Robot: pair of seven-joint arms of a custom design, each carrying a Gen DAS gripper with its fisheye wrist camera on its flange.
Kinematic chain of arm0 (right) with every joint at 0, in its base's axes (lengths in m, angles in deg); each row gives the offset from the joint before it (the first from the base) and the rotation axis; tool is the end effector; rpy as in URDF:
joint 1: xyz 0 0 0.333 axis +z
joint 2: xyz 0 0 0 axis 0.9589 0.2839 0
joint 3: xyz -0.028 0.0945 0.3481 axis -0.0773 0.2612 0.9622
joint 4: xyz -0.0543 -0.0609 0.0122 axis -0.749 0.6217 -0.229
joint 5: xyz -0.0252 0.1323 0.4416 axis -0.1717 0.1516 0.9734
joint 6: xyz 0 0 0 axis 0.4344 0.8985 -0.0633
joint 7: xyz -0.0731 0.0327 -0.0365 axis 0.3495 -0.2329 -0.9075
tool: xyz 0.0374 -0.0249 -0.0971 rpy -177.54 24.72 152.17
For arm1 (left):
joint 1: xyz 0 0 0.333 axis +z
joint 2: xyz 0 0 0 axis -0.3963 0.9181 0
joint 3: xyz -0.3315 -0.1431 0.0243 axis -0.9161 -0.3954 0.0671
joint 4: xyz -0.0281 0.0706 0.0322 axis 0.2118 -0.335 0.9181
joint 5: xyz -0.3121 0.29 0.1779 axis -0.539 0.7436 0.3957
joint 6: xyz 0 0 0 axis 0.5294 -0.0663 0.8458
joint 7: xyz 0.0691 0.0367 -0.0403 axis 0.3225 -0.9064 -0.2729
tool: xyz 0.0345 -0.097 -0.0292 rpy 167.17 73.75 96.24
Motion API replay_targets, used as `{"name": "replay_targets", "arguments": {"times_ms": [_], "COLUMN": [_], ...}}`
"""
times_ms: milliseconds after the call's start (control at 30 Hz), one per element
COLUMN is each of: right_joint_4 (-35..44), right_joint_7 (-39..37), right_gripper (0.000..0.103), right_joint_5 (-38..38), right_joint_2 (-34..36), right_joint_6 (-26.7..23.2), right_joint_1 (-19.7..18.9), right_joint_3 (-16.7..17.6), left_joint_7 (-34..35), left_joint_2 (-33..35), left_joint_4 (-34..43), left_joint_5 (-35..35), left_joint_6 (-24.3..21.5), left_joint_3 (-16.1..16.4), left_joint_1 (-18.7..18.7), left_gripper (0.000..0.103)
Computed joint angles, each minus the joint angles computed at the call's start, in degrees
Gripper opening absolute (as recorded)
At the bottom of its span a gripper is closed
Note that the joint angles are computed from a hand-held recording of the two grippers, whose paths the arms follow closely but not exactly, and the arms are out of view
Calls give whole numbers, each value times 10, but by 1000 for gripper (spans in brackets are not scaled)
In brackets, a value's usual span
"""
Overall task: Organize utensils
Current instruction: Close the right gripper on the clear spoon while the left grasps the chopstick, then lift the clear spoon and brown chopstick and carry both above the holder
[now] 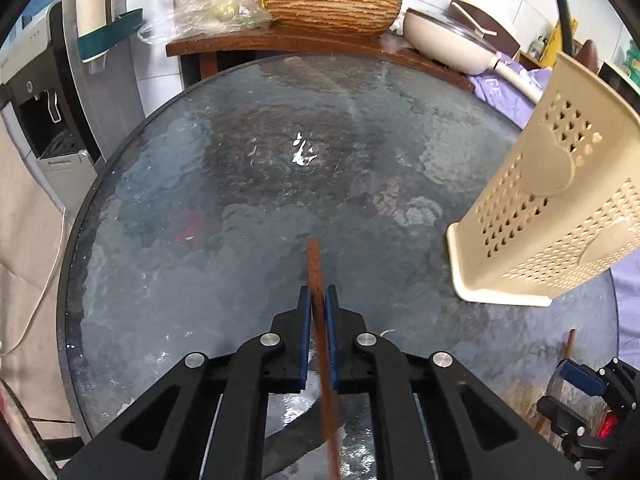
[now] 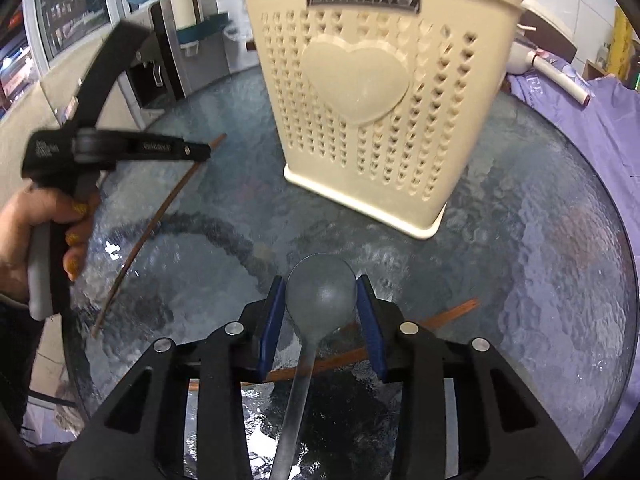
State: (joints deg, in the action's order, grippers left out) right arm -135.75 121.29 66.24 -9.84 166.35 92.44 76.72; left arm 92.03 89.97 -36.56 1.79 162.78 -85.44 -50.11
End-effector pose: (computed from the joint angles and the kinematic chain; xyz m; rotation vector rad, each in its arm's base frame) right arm 0.3785 0.3195 0.5024 -1.9852 1.6109 -0.4600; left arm 0.4742 -0.4805 0.5025 -1.8348 2.0771 -0.7418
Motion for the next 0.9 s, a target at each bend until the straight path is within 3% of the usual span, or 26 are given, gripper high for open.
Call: {"name": "replay_targets", "arguments": {"times_ms": [467,900], "right_joint_4": [-42,-46], "right_joint_7": [15,-3], "right_gripper": [37,37], "right_joint_5": [43,70], "right_joint_2": [-82,-133], "right_joint_6": [72,65], "right_joint_1": [-17,-20], "right_joint_3": [5,26], "left_joint_7": [-5,-38], "left_joint_2": [-68,-148], "left_joint_4": [-38,-79], "left_joint_5": [20,89], "left_joint_6": [86,140], "left_joint_3": [-13,-44], "left_joint_1": [3,16], "left_gripper": [7,7]}}
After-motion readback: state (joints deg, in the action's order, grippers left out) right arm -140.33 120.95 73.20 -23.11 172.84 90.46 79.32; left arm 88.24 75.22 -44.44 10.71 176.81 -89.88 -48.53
